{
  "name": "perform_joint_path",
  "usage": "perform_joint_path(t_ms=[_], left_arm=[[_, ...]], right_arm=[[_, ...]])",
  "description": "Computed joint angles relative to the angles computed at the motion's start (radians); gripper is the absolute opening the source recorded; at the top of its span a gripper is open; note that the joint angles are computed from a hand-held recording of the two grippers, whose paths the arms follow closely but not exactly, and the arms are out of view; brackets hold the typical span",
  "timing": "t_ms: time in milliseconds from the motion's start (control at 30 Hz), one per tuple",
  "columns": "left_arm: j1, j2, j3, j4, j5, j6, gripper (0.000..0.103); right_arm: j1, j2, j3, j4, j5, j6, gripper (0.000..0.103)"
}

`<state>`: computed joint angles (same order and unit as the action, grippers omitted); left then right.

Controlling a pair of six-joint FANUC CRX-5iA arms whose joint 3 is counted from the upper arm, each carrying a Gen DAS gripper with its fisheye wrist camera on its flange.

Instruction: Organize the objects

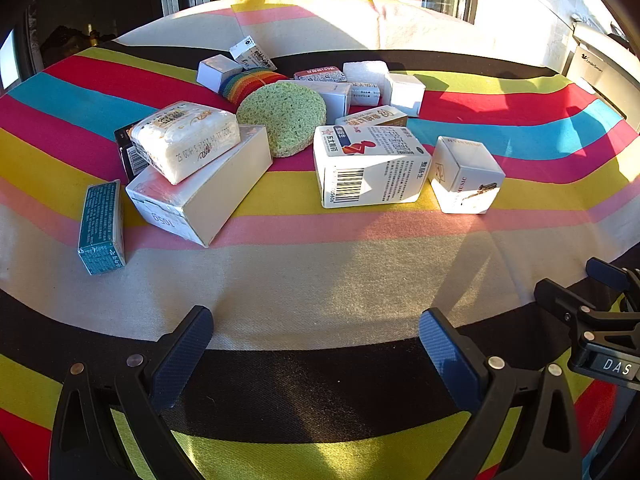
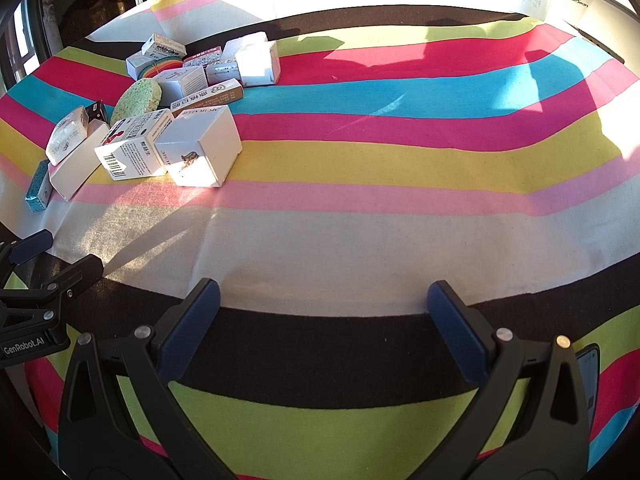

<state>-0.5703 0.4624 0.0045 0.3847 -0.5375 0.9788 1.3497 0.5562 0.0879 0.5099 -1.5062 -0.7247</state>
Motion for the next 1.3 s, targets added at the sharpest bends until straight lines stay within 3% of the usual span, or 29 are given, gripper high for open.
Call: perform_joint_path(t_ms=[600, 967, 1067, 1300], left_arm=[[0.000, 0.001, 0.002, 0.000, -0.001, 0.000, 0.103], [0.003, 0.013, 0.030, -0.012, -0.044, -0.008, 0.103], [0.002, 0.004, 0.014, -0.008, -0.036, -0.012, 0.103], [0.003, 0.003, 0.015, -0.008, -0.037, -0.011, 0.103]], right_arm=[[0.003, -0.008, -0.013, 0.000, 0.005, -0.002, 0.103], [-0.019, -0.062, -0.051, -0.030, 0.096, 0.061, 0.103], [-0.034, -0.066, -0.075, 0.048, 0.155, 0.035, 0.103], [-0.116, -0.014, -0.020, 0.150, 0.165, 0.114, 0.103]])
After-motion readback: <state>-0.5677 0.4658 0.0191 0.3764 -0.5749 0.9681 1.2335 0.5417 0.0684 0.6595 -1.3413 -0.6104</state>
